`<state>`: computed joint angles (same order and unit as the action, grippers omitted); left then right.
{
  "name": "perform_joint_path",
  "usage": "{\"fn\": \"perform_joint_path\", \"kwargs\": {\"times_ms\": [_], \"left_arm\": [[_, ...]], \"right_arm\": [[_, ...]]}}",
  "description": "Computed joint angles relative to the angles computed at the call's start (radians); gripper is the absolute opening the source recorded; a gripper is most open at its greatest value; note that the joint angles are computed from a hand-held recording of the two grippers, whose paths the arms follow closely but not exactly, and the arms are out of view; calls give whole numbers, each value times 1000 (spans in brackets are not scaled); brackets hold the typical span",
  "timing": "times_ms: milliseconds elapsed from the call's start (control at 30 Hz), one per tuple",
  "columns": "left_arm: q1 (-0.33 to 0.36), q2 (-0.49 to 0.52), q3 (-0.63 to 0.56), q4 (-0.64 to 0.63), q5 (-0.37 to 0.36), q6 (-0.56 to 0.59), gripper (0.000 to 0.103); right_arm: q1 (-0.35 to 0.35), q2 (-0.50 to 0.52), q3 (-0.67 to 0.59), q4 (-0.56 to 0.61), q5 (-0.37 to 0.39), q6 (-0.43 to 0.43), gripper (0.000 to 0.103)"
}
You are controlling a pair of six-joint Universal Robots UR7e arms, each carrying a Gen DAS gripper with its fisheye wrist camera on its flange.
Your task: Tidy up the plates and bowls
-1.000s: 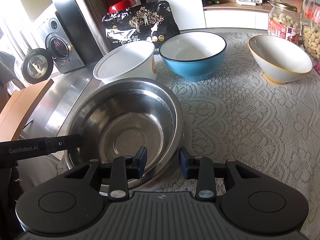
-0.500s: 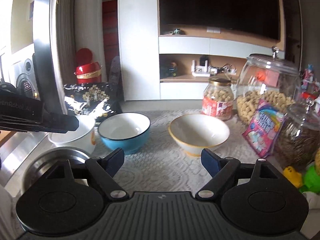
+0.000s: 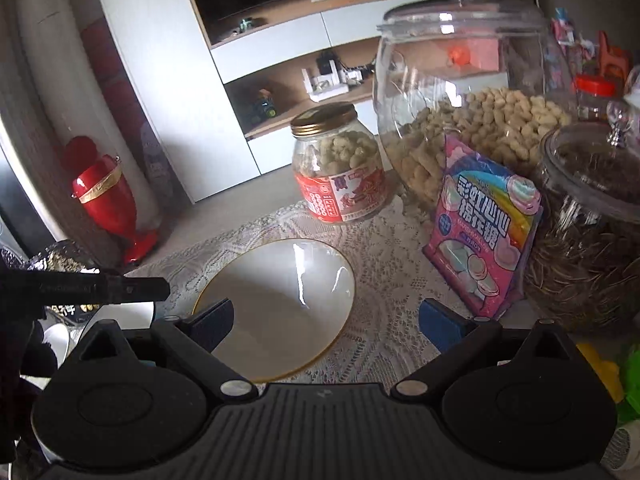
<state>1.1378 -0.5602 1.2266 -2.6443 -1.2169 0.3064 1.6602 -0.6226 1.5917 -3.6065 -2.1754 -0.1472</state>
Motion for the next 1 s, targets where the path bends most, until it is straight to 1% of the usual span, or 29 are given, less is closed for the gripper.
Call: {"fn": "perform_joint_path", "kwargs": {"times_ms": [33,100,200,267,300,333,400,467,533,567,633,700,800,867,933,1000], "left_arm": [[4,36,-70,71,6,-22,25],[13,100,-192,189,13,-71,25],[20,190,-331,277,54,-77,25],[23,228,-383,307,71,-57,25],[25,245,-409,333,73,-58,25],[27,257,-428,352,71,-64,25],[36,284,-472,405,46,-86,25],[40,306,-506,438,35,-90,28],[40,322,-520,439,40,-74,31],[39,324,-519,439,42,-72,33],[34,328,-517,443,58,-73,35],[28,327,-503,436,82,-66,37],[17,312,-470,434,117,-74,41],[12,284,-432,456,122,-92,41],[7,247,-377,474,113,-113,41],[-1,205,-311,495,107,-146,41]], "right_arm": [[-16,0,-30,72,15,21,93],[-39,8,-78,188,39,46,89],[-57,31,-122,259,43,73,89],[-65,48,-148,281,37,67,87],[-70,56,-169,301,37,65,78],[-76,58,-177,320,46,63,65],[-89,56,-192,380,79,78,50],[-100,54,-203,435,107,122,48],[-115,54,-221,492,140,165,44],[-113,58,-224,477,137,158,42],[-113,64,-245,515,145,154,29],[-106,72,-258,527,131,167,29],[-99,70,-252,526,125,162,28],[-89,44,-206,512,111,162,28],[-78,21,-160,487,95,148,28],[-72,-14,-101,478,100,149,28]]}}
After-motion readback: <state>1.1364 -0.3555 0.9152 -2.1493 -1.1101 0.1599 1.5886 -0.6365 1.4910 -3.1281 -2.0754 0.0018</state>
